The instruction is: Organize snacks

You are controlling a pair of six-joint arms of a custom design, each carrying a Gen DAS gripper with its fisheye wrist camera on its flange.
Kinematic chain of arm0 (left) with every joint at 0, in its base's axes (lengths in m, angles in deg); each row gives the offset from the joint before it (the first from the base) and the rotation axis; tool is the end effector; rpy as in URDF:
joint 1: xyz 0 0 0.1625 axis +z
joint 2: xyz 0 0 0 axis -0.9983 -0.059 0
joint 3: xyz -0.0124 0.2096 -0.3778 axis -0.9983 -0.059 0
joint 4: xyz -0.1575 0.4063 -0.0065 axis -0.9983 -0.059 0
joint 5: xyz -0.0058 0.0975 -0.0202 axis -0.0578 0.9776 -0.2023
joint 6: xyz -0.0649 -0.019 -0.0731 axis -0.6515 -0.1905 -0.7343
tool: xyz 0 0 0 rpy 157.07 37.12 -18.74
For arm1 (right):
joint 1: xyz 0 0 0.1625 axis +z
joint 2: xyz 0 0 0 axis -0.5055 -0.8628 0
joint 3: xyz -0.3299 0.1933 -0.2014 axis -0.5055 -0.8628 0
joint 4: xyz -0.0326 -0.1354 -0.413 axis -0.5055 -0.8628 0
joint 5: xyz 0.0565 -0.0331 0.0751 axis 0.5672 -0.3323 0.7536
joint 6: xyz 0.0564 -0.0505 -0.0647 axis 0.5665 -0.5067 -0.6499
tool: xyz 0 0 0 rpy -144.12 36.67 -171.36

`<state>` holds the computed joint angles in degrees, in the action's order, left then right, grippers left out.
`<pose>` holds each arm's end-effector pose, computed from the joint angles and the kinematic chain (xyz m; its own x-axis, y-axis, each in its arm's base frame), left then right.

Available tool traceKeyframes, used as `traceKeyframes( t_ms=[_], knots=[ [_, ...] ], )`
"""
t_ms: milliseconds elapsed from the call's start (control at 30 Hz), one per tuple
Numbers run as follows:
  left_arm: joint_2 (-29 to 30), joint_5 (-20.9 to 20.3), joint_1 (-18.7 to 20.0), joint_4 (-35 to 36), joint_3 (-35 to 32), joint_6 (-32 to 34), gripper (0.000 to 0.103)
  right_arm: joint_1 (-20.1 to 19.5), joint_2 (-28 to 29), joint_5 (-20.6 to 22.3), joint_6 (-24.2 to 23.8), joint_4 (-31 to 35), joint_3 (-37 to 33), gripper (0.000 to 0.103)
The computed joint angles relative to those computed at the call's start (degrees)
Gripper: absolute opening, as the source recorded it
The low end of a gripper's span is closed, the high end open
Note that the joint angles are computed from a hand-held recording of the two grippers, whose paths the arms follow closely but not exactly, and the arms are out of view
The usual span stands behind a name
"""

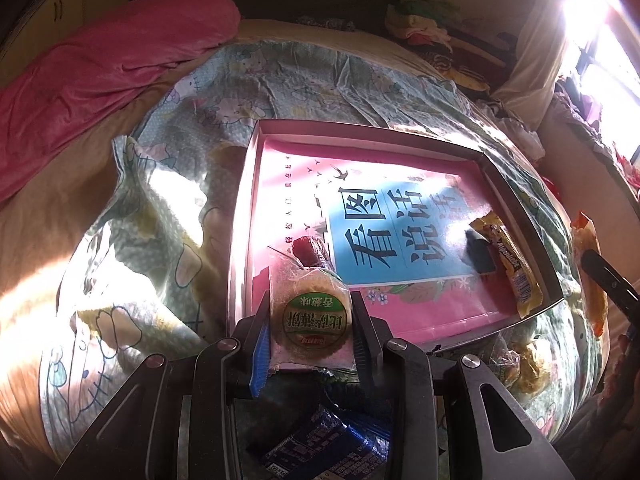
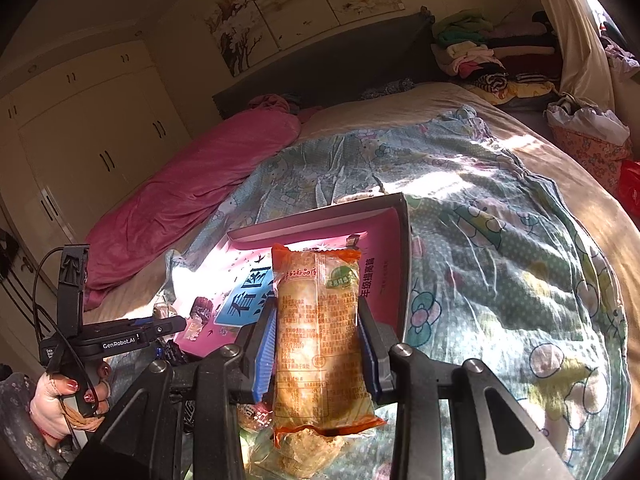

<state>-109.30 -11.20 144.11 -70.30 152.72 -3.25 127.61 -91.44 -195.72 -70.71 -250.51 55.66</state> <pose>-0.2230 -0.6913 0.1388 -0.7342 0.4449 -0.5129 0.6078 0.7674 -0.2044 0.1583 -0.5147 0.2262 -0.9151 0.1199 0.3850 -0.2542 0.5697 -0.7816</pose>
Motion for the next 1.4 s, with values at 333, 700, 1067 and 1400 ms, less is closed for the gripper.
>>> traceKeyframes(
  t_ms=[333, 700, 1067, 1400],
  knots=[
    [1.46, -0.71, 0.38, 1.04, -1.27, -0.39, 0.036, -0.75, 0.20, -0.47, 0.63, -0.67, -0.33, 0.036],
    [2.12, -1.22, 0.51, 1.83, -1.53, -0.97, 0.036, -1.57, 1.27, -0.96, 1.33, -0.03, -1.65, 0.036],
    [2.56, -1.24, 0.32, 1.60, -1.49, -0.68, 0.036, -2.04, 3.24, -2.75, 1.08, 1.46, -4.08, 0.036],
    [2.56, -1.37, 0.36, 1.54, -1.50, -0.69, 0.036, -1.97, 5.05, -5.31, 0.34, 2.13, -5.64, 0.037]
  ],
)
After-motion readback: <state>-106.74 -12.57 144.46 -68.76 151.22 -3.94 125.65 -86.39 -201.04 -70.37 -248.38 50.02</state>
